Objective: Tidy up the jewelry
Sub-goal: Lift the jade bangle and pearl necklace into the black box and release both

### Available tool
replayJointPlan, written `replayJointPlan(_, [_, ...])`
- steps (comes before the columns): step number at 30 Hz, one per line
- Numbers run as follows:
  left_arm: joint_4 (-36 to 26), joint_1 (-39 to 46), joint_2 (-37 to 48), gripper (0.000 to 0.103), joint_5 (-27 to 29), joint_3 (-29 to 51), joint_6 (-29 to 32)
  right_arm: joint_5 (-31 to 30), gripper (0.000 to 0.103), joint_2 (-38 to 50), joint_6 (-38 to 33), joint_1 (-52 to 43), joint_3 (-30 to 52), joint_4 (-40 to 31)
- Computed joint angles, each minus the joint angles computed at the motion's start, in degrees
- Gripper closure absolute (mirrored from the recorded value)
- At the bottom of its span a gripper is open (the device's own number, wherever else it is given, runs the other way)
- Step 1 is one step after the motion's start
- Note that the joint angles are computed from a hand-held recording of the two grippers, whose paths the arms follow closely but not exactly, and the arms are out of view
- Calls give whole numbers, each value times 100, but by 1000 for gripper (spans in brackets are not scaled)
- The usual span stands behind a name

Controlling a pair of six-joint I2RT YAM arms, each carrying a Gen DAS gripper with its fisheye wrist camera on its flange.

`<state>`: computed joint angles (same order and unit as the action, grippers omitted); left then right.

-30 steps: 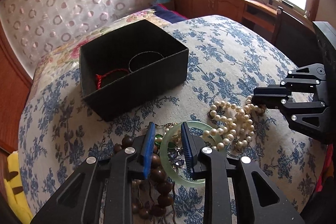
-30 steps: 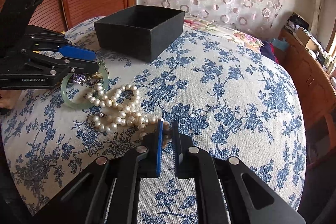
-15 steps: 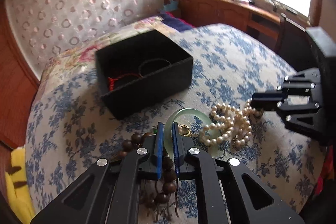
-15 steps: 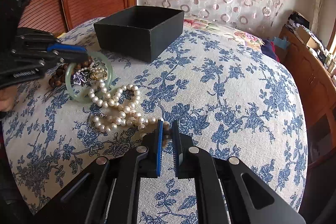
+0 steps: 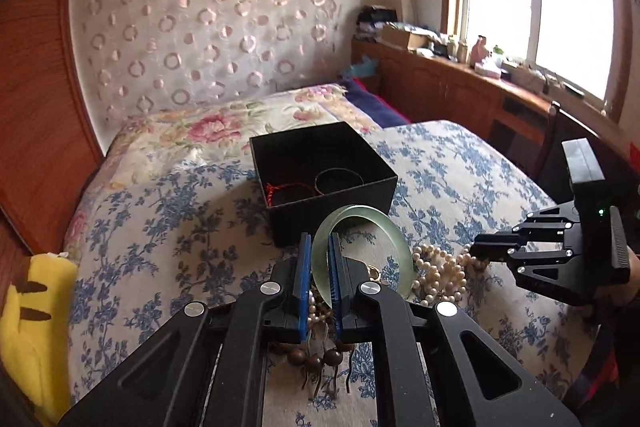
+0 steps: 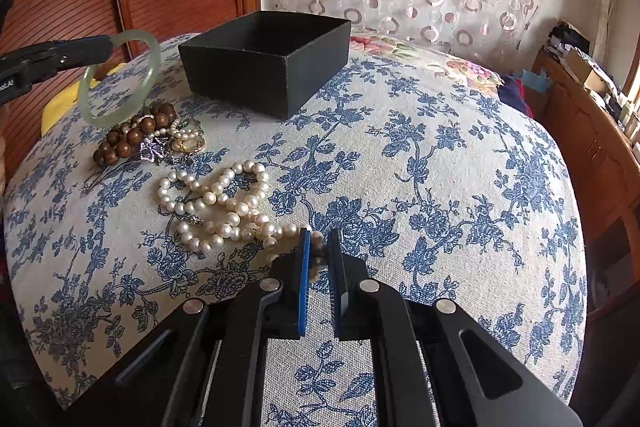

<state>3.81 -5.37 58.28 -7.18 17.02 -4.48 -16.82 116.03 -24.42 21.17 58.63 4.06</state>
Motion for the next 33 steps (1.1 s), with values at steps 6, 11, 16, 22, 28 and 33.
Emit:
replayJointPlan(6, [21,77,-250,95,32,-198,11,5,95,-141,-98,140,-134,106])
replayJointPlan(11, [-3,166,-525,95,104,-315,-33,-273,95,-699,84,172,-266,137])
replayJointPlan(16, [-121,284,-845,95,144,-375,-45,-285,95,-1185,111,341,-223,20])
replayJointPlan(22, [-404,449,-1282,95,207,-358,24,-270,95,-1521,196,432,-7,-124])
replayJointPlan(28, [-589,669,-1562,95,316,-271,141,-160,95,-1592,256,557,439,-353])
replayJointPlan(33, [-536,827,-1468,95,402,-151,251,-145,95,-1692,283,596,675,-420])
